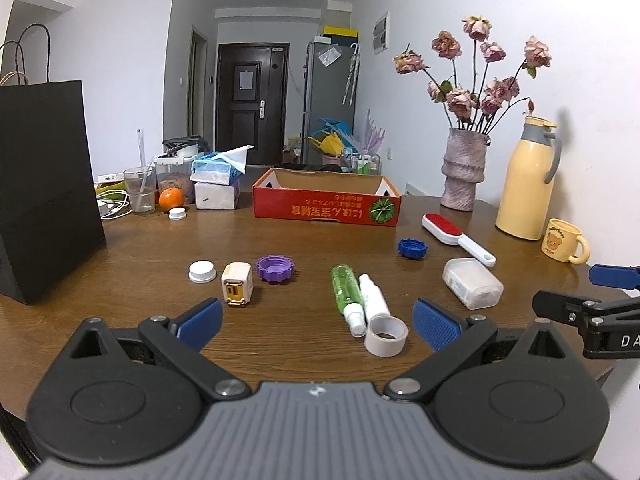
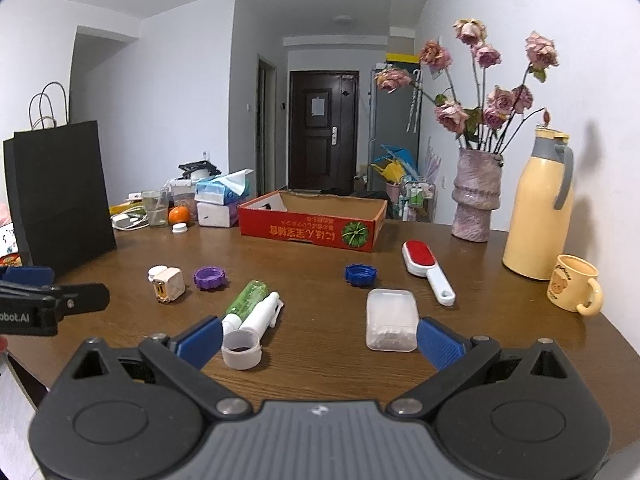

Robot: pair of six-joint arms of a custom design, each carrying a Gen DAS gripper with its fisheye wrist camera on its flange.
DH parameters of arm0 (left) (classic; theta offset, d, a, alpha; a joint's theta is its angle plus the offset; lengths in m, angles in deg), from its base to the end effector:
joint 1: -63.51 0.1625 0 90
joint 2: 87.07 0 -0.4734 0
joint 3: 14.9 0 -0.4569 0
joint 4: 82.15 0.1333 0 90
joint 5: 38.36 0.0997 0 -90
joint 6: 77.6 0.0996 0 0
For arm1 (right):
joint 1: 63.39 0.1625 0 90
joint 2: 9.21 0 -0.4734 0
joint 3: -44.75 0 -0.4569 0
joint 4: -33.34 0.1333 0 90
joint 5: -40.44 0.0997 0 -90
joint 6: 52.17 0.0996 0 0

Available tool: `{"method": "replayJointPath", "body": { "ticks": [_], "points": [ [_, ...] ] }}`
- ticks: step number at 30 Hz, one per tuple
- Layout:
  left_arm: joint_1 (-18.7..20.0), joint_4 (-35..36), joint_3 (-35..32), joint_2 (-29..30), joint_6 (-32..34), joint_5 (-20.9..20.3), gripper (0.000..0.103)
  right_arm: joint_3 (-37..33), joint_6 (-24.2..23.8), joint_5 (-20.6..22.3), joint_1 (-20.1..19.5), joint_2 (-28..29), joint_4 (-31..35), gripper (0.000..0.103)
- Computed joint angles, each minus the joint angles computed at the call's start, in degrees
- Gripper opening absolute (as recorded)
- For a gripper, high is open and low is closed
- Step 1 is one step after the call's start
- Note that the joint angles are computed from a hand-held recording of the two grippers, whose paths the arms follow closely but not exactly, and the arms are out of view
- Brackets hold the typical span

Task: Organize rigid objects
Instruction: 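Move the right tool to the white tape roll and close on it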

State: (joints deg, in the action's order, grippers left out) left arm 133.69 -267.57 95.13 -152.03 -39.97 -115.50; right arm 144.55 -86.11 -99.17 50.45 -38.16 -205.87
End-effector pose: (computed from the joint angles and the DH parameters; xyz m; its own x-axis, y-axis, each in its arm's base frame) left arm -0.0780 -0.6750 0.2827 -0.6403 0.5006 -0.5826 0.7668 0.3720 -0.5231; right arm 0.3142 -0.5690 0.0447 -0.6963 0.2458 0.6743 -0.5669 0.3878 -0.7268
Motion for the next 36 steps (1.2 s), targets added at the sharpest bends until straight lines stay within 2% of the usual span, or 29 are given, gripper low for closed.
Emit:
{"method": "replayJointPath", "body": {
  "ticks": [8, 29, 36],
  "points": [
    [1.3, 1.4, -3.0, 2.3, -0.7, 0.3, 0.103, -1.9, 1.0, 1.0, -1.3, 0.3, 4.5, 0.103],
    [3.3, 7.5, -11.5, 8.7, -3.0, 4.7, 0.103, -7.3, 7.0, 3.9, -5.7, 1.1, 21.0, 0.103],
    [4.2, 9.7, -14.1, 10.3, -4.1, 5.5, 0.103, -9.4, 9.3, 4.7, -6.9, 1.6, 27.1, 0.098]
  ]
}}
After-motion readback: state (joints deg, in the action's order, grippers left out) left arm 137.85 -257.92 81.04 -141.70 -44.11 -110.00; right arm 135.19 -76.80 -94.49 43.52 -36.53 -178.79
